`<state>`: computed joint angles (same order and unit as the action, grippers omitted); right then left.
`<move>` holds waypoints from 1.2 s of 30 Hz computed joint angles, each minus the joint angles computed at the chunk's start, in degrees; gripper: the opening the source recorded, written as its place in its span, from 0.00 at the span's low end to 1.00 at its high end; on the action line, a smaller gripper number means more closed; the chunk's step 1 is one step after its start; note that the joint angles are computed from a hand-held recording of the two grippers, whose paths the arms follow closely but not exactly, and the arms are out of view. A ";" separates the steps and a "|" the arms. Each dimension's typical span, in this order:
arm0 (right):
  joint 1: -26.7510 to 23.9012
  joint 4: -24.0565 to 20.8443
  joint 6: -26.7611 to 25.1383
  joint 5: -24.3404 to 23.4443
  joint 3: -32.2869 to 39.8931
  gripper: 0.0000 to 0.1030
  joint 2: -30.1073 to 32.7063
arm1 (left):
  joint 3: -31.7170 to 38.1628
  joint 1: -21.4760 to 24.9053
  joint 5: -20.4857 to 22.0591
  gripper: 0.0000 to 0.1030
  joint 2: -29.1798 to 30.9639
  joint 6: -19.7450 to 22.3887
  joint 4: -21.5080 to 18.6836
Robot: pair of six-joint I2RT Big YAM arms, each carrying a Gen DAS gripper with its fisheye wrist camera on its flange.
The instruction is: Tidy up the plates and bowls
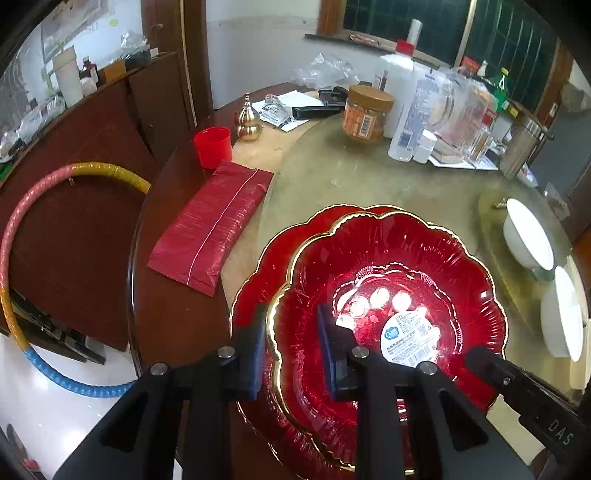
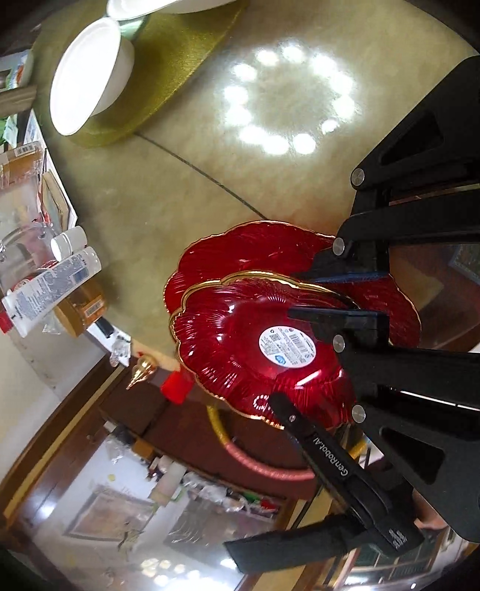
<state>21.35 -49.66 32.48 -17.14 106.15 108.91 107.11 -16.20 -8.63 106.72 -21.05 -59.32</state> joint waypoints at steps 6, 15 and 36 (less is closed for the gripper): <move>0.78 -6.32 -3.01 2.94 4.69 0.14 2.46 | 0.18 -0.21 -2.10 0.25 0.92 1.29 -1.21; 0.73 -6.99 -4.71 2.71 4.38 0.17 1.49 | -3.20 -0.20 -3.37 0.48 -2.50 0.34 3.53; -13.55 19.42 12.91 -2.41 -35.06 0.20 -28.34 | 7.59 -11.98 13.18 0.77 2.75 -2.59 7.92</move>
<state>7.80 -30.24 45.39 -19.55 71.09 80.57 114.70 -28.19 4.56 109.47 -23.64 -51.40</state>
